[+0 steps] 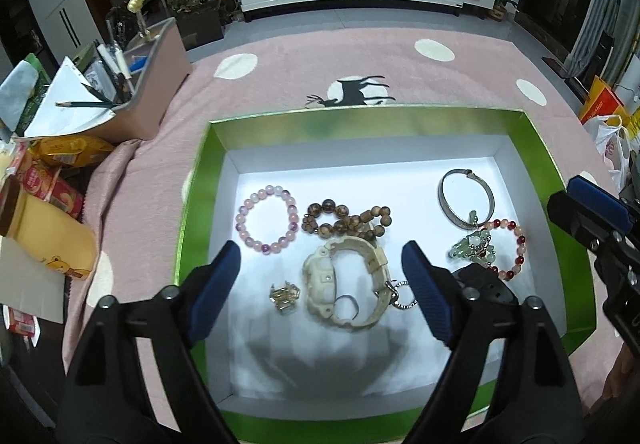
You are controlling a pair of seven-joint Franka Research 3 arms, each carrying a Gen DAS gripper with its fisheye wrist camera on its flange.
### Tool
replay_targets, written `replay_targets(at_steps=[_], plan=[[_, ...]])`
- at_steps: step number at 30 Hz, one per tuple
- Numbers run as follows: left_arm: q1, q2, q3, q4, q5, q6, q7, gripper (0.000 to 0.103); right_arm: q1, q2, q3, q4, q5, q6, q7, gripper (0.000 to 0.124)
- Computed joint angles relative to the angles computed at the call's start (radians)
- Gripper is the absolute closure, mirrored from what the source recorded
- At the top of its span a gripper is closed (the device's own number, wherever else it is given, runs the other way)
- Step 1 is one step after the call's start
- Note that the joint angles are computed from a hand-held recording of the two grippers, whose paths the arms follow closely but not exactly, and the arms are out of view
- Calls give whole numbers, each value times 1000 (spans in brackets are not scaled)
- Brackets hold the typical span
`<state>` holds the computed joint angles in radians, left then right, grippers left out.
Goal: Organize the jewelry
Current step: 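Open both tools to release the ring and pendant in the box, then withdraw both tools up from the box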
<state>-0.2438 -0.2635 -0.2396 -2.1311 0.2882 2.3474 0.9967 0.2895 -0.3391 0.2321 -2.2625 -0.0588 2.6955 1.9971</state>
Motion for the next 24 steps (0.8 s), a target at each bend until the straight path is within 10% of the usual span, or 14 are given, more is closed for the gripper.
replay_targets(at_steps=[14, 24], plan=[[1, -98, -19, 50, 38, -121, -28, 2, -34, -104, 25, 21, -25, -118, 75, 22], [-3, -132, -10, 177, 1, -232, -30, 2, -42, -115, 35, 160, -70, -316, 89, 22]])
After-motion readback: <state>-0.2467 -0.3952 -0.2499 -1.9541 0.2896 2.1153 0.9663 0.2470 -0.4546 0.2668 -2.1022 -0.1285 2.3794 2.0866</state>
